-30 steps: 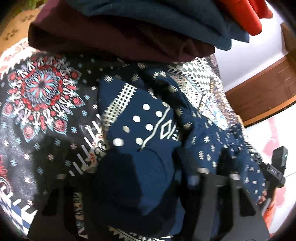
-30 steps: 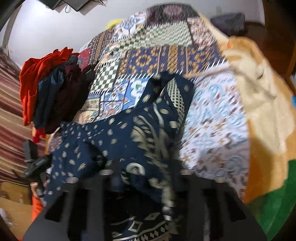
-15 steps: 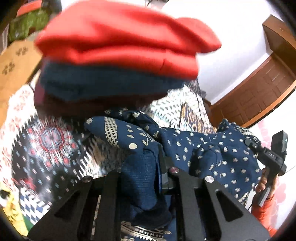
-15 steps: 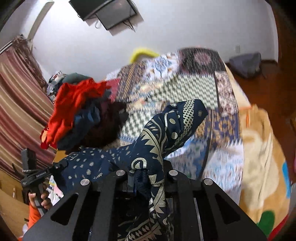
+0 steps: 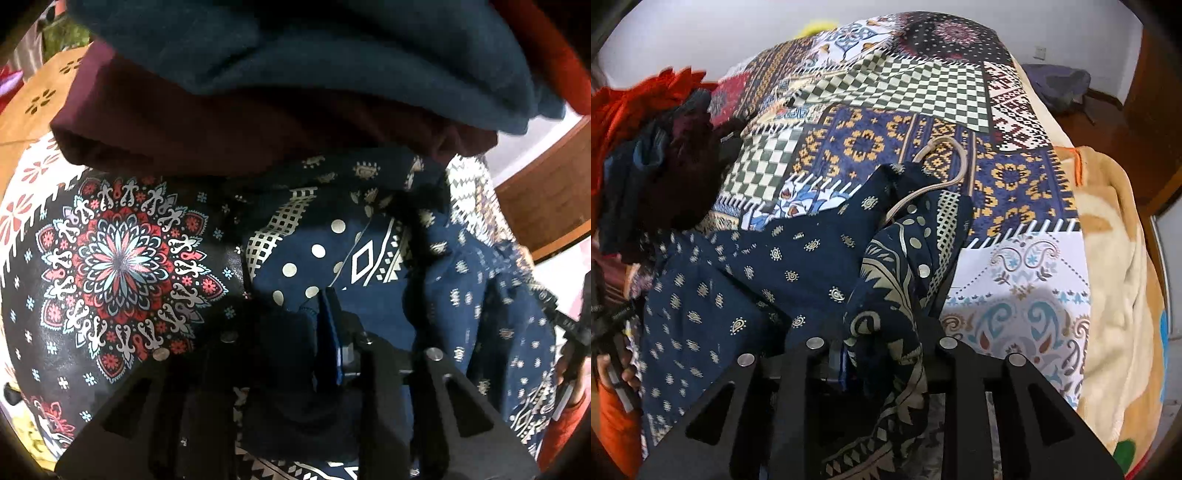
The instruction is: Fold large clothes
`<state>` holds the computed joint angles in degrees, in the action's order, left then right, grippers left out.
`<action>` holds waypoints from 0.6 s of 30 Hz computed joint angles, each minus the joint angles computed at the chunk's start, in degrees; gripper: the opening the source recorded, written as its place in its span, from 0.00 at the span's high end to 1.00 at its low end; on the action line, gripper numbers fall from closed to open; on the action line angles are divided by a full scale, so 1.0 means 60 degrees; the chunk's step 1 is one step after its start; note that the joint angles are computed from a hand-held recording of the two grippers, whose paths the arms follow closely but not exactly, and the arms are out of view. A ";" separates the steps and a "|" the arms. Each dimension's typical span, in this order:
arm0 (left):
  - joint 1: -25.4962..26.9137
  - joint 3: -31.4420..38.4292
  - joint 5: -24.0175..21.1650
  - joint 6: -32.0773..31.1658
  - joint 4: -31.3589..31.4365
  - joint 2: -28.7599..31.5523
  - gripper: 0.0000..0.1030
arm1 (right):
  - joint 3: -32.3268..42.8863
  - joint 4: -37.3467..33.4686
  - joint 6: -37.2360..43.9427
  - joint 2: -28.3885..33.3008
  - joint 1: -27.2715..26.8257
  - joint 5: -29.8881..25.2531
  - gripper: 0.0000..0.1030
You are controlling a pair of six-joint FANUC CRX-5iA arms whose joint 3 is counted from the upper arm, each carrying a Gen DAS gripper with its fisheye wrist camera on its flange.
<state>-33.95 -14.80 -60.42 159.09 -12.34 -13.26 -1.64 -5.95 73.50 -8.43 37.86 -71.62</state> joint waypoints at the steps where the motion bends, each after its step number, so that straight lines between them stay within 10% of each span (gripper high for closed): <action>1: -0.0004 0.0050 -0.0100 -0.0016 0.0007 0.0008 0.69 | -0.0039 0.0229 -0.0089 -0.0075 0.0092 -0.0020 0.72; 18: -0.2871 0.2987 -0.3877 0.1182 -0.2409 0.0954 0.62 | -0.1343 0.2291 -0.1123 -0.2879 0.1902 0.0070 0.47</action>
